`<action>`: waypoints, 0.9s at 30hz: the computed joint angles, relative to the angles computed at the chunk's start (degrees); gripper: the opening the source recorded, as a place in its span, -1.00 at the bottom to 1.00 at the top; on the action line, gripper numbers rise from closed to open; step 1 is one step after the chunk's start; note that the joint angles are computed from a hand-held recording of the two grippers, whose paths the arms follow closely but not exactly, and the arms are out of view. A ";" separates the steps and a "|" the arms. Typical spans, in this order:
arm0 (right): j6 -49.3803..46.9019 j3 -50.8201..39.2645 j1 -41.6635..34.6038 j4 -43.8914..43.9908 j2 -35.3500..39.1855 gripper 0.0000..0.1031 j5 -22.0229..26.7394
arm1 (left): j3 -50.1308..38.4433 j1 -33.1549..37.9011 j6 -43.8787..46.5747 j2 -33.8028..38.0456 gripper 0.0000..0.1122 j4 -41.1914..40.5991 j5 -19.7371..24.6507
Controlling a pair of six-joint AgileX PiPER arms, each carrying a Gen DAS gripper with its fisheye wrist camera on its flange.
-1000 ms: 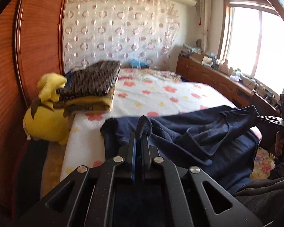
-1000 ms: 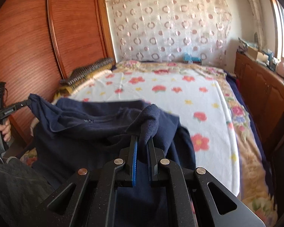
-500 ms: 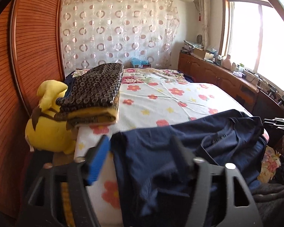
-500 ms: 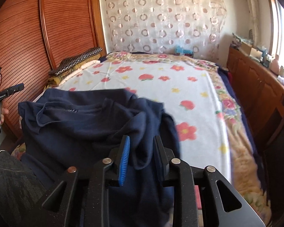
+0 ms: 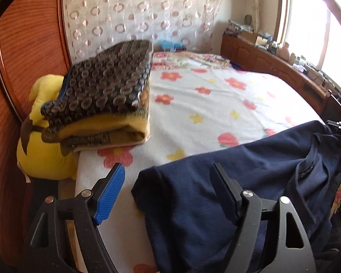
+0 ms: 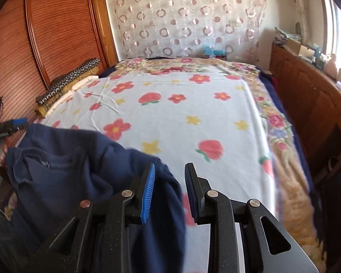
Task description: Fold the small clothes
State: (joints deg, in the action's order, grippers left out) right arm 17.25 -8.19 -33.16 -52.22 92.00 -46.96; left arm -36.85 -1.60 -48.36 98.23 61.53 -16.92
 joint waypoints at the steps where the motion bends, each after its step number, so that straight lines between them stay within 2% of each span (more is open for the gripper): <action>1: 1.80 -0.30 1.10 -0.58 -0.53 -0.46 0.09 | -0.22 -0.08 -0.79 0.28 0.38 0.65 0.47; 7: 6.41 -0.66 2.63 -1.55 -3.70 -0.45 1.04 | 0.98 -0.01 2.78 1.38 0.38 -2.71 0.98; 9: 5.42 -2.16 4.63 0.80 -1.29 -0.45 2.07 | 0.90 -0.35 4.89 2.55 0.38 -4.82 1.20; 12: 7.59 -5.14 7.58 1.10 1.25 -0.45 5.30 | 0.79 -0.30 6.41 3.94 0.39 -6.85 0.46; 15: 8.02 -7.50 11.65 3.86 1.22 -0.43 10.84 | 0.73 -0.15 6.63 4.09 0.39 -7.34 0.24; 19: 19.10 -10.14 9.24 -7.93 0.75 -0.43 11.99 | 0.86 -0.14 8.48 4.30 0.39 -9.12 -0.12; 21: 21.51 -10.84 8.66 -10.88 1.09 -0.43 11.73 | 0.96 0.15 8.44 4.36 0.39 -8.88 -0.48; 25: 18.39 -9.92 8.76 -10.17 0.40 -0.84 10.92 | 0.67 -0.01 8.47 4.54 0.39 -9.00 -0.24; 27: 16.24 -8.15 7.20 -9.26 -1.26 -0.89 8.29 | 0.76 -0.07 8.58 4.46 0.39 -9.15 -0.23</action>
